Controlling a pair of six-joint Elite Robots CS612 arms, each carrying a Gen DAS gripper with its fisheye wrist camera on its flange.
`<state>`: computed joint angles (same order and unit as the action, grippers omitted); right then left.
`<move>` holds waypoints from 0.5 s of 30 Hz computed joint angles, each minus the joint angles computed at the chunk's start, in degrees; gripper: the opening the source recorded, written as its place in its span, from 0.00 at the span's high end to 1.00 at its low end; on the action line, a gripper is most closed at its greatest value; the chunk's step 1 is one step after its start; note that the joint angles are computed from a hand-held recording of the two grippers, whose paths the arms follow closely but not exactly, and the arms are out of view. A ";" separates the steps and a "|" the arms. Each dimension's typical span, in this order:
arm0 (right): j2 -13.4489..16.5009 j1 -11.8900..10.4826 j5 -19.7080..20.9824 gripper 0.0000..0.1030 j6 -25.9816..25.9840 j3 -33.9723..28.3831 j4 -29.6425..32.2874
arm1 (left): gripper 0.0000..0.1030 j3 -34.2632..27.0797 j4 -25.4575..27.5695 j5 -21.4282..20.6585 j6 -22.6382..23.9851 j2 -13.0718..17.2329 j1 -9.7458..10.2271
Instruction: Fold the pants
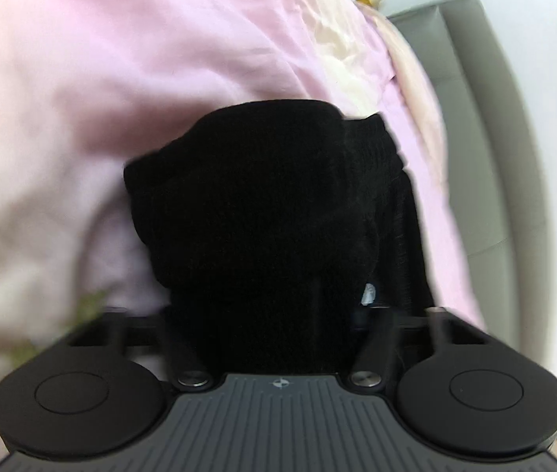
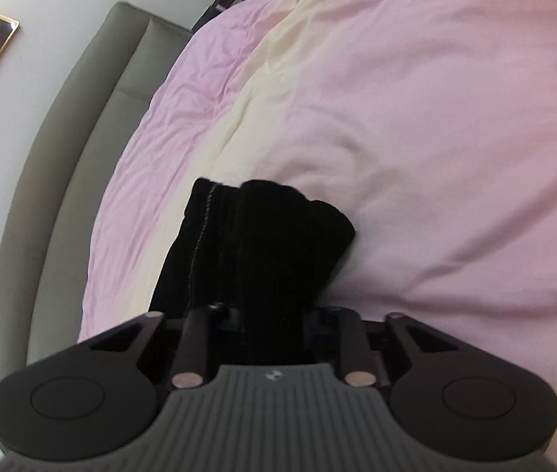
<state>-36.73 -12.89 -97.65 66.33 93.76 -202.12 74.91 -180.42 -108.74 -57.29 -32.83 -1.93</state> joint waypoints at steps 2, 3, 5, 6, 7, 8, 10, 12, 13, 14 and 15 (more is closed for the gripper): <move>-1.02 0.35 -1.22 0.87 -2.23 0.53 0.21 | 0.61 0.07 -0.58 -0.54 0.05 -0.11 0.28; -1.48 0.31 -1.29 0.88 -1.45 1.21 -1.08 | 0.63 0.38 -2.28 -1.17 -1.93 -0.18 0.60; -2.69 -0.06 -0.29 0.88 0.17 2.80 -3.70 | 0.66 1.03 -5.87 -1.91 -4.59 -0.53 1.13; -3.55 -0.30 0.68 0.88 -0.32 3.67 -4.65 | 0.67 1.37 -7.20 -1.85 -4.68 -0.96 1.32; -4.43 -0.37 1.52 0.89 -1.29 4.31 -4.86 | 0.67 1.77 -8.23 -1.52 -4.34 -1.48 1.47; -5.36 -0.37 2.75 0.89 -1.99 4.97 -4.90 | 0.67 2.24 -8.65 -0.93 -3.45 -2.18 1.63; -7.41 -0.20 5.67 0.89 -1.41 6.89 -4.97 | 0.67 3.31 -9.10 0.19 -2.19 -3.52 2.29; -9.26 0.18 8.26 0.89 -0.30 8.90 -4.03 | 0.67 4.54 -8.47 0.67 -2.22 -4.63 3.51; -10.22 0.48 9.63 0.89 0.39 10.20 -3.14 | 0.67 5.14 -7.64 1.06 -1.74 -5.12 4.11; -10.93 0.77 10.94 0.88 1.01 11.38 -2.34 | 0.67 5.75 -6.40 1.51 -0.67 -5.57 4.73; -11.40 1.18 11.89 0.88 1.43 12.70 -1.94 | 0.67 6.27 -5.05 1.90 0.49 -5.87 5.23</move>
<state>-48.13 -11.71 -85.76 67.76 106.46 -204.06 81.18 -185.48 -106.84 -56.80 -38.70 3.30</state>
